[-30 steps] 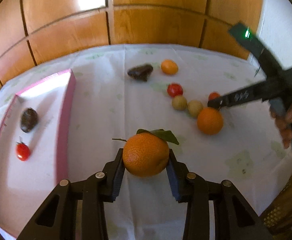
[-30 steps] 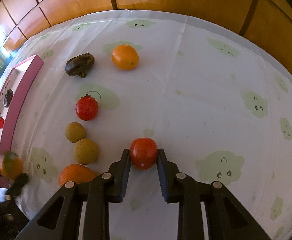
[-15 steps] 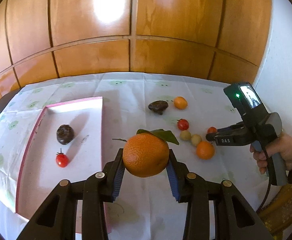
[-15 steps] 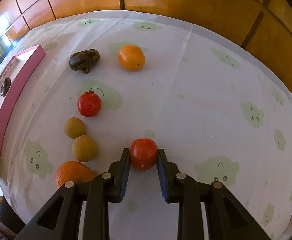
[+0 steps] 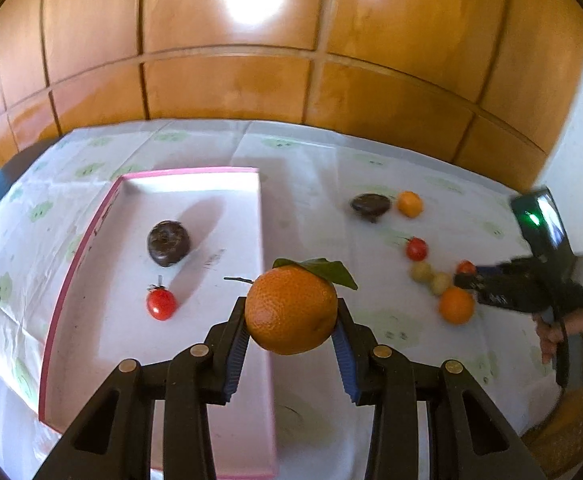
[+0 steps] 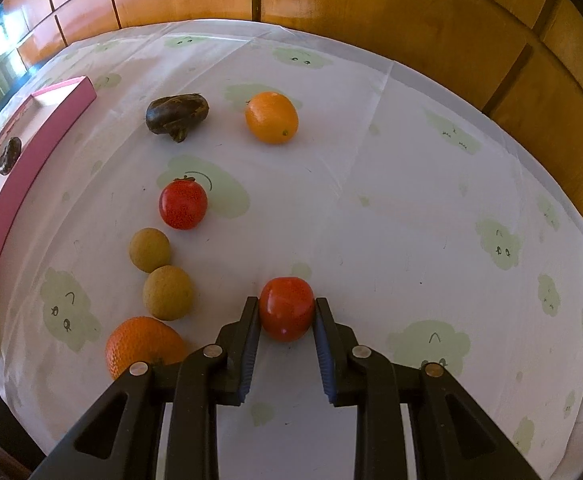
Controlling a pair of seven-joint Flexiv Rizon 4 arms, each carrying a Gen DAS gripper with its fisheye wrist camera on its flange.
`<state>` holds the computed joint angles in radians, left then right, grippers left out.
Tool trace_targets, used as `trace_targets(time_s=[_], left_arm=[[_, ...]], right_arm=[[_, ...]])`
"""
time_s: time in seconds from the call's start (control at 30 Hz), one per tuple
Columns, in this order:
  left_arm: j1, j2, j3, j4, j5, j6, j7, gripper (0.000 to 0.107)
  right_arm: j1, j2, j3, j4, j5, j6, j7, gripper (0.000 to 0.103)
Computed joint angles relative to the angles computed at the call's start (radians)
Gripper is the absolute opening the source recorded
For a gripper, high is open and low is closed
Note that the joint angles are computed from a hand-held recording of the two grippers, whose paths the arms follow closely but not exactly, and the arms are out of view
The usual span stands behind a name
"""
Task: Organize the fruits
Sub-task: 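Release the tangerine into the pink tray with left tool while right tool holds the tomato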
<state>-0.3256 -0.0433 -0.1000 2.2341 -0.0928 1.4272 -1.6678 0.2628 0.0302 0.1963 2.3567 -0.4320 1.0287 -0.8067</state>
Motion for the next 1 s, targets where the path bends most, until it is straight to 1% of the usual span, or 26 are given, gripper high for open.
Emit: trace_targets(time_s=[0.1, 0.17, 0.27, 0.33, 0.4, 0.5, 0.6, 0.67, 0.7, 0.8, 0.87, 0.93, 0.97, 1.0], left_arm=[[0.028, -0.026, 0.0, -0.014, -0.111, -0.004, 0.054, 0.04], [0.043, -0.049, 0.012, -0.045, -0.108, -0.016, 0.043, 0.04], [0.065, -0.103, 0.02, -0.104, -0.093, -0.018, 0.056, 0.04], [0.077, -0.132, 0.014, -0.134, -0.104, -0.028, 0.075, 0.04], [0.073, -0.173, 0.03, -0.187, -0.08, -0.058, 0.049, 0.04], [0.081, -0.215, 0.023, -0.231, -0.086, -0.075, 0.059, 0.041], [0.051, -0.261, 0.064, -0.292, -0.024, -0.11, 0.011, 0.042], [0.048, -0.275, 0.07, -0.309, -0.007, -0.115, -0.008, 0.044], [0.051, -0.275, 0.069, -0.308, -0.005, -0.115, -0.011, 0.046], [0.037, -0.254, 0.094, -0.293, 0.032, -0.094, -0.059, 0.046], [0.037, -0.229, 0.093, -0.266, 0.043, -0.076, -0.069, 0.046], [0.007, -0.195, 0.13, -0.248, 0.112, -0.076, -0.13, 0.045], [0.018, -0.182, 0.117, -0.232, 0.112, -0.063, -0.119, 0.045], [0.01, -0.163, 0.126, -0.215, 0.14, -0.055, -0.141, 0.045]], right_arm=[[0.001, -0.001, 0.0, -0.004, 0.006, -0.005, -0.01, 0.026], [0.001, 0.0, -0.001, -0.006, 0.008, -0.008, -0.016, 0.026], [0.003, -0.003, 0.0, -0.011, -0.001, -0.019, -0.013, 0.026], [0.004, -0.005, 0.0, -0.013, 0.0, -0.021, -0.015, 0.026], [0.003, -0.005, -0.001, -0.015, 0.011, -0.02, -0.023, 0.026], [0.003, -0.008, -0.002, -0.015, 0.017, -0.016, -0.027, 0.026], [0.002, -0.009, -0.003, -0.016, 0.018, -0.014, -0.029, 0.026], [0.0, -0.011, -0.005, -0.015, 0.018, -0.01, -0.031, 0.026], [0.0, -0.011, -0.004, -0.015, 0.018, -0.01, -0.031, 0.026], [0.0, -0.011, -0.004, -0.015, 0.018, -0.01, -0.03, 0.026], [0.0, -0.009, -0.004, -0.016, 0.014, -0.013, -0.028, 0.026], [-0.001, -0.007, -0.003, -0.013, 0.005, -0.014, -0.021, 0.026], [-0.001, -0.006, -0.003, -0.01, -0.001, -0.014, -0.016, 0.026], [0.0, -0.005, -0.002, -0.009, -0.006, -0.014, -0.011, 0.026]])
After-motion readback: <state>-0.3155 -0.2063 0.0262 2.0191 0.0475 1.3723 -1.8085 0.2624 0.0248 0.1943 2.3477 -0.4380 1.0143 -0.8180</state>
